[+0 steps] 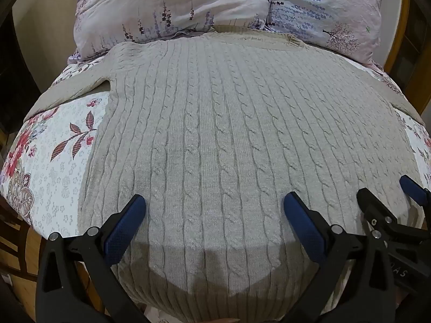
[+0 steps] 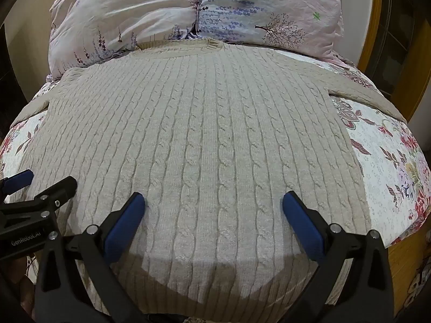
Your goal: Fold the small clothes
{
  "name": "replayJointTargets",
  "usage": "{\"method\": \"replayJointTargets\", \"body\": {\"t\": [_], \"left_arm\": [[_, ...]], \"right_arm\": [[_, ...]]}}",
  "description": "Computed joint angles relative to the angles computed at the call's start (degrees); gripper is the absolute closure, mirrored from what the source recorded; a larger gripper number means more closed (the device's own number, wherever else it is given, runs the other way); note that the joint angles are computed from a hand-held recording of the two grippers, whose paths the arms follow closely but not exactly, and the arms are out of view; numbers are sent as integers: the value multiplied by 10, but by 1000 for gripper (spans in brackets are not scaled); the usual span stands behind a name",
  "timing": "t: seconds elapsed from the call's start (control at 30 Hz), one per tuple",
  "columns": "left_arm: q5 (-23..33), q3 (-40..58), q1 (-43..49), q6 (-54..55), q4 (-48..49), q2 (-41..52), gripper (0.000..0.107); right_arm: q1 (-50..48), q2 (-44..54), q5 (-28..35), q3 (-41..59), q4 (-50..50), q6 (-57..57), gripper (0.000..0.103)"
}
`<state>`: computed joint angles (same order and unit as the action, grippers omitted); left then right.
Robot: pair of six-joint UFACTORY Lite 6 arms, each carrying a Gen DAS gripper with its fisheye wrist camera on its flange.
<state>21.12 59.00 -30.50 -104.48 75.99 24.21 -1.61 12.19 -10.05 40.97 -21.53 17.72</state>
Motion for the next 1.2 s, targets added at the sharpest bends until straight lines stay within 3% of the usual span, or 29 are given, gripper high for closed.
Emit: {"method": "replayJointTargets", "body": {"t": [1.2], "left_arm": [[1, 0, 0, -2, 2, 0, 5]], "right_arm": [[2, 3, 0, 2, 5, -4, 2]]}}
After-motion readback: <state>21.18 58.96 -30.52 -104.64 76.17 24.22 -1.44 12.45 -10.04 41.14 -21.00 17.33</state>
